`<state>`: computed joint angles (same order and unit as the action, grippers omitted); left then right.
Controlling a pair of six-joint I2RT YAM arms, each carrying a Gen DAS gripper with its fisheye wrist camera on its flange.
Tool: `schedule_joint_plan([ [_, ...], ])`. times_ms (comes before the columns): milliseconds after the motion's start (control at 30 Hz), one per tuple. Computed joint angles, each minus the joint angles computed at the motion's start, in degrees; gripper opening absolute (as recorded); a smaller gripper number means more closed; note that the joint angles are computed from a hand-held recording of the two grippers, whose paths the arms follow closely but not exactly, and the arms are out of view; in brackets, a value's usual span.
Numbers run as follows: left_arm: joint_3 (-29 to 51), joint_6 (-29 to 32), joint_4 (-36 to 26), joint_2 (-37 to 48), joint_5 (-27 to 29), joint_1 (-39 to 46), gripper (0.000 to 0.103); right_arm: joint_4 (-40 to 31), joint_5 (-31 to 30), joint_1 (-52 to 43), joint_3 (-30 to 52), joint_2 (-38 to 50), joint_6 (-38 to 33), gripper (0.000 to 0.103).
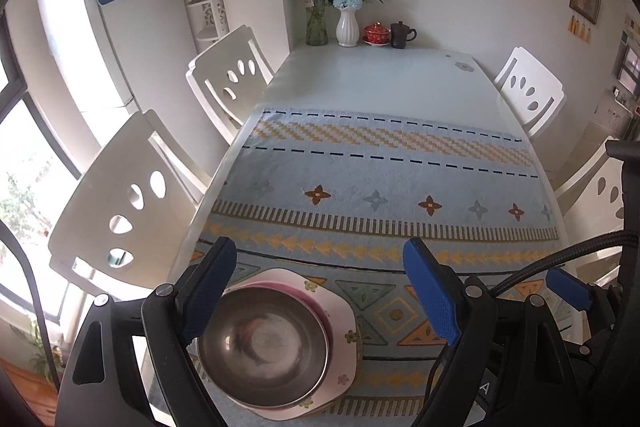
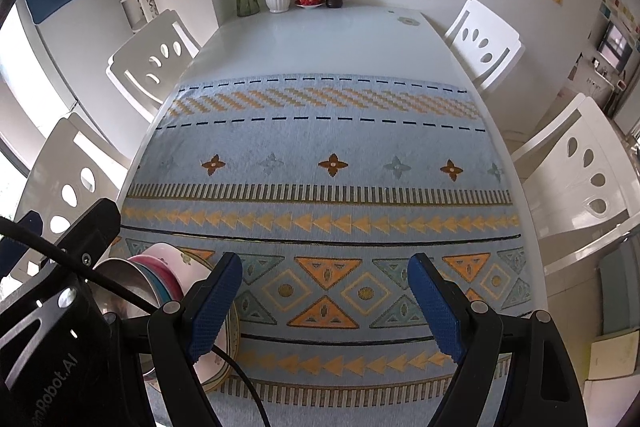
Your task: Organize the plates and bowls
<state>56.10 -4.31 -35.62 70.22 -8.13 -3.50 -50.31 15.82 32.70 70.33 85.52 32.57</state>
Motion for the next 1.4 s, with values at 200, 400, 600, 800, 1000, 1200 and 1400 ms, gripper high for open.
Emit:
schedule_joint_plan([
  [200,-0.2,0.4,-0.2,0.1,-0.1,0.3,0.084,-0.1,-0.4,0.4,-0.4,0.2,0.3,0.083],
  [400,-1.2,0.8,-0.4,-1.0,-0.3,1.5,0.084,-0.2,-0.7,1.3,-0.5,0.9,0.9,0.083],
  [600,-1.7,1.8,-1.1,-2.3,0.4,5.0,0.084,0.1,-0.8,3.6,0.1,1.6,2.0,0.083],
  [800,-2.8,3.9,-1.8,-4.0,1.2,9.3,0.084,1.2,-2.0,5.6,0.8,3.0,3.2,0.083],
  [1000,-4.1,7.4,-1.8,-5.1,3.6,14.7,0.084,2.6,-2.2,8.5,1.7,4.8,5.6,0.083],
  [1200,-6.0,10.5,-0.3,-6.6,6.2,17.7,0.084,3.8,-0.7,11.1,0.9,5.0,8.5,0.083],
  [1400,-6.9,14.1,-0.4,-8.1,9.0,21.9,0.084,5.4,-0.1,12.7,-0.1,5.4,12.1,0.083],
])
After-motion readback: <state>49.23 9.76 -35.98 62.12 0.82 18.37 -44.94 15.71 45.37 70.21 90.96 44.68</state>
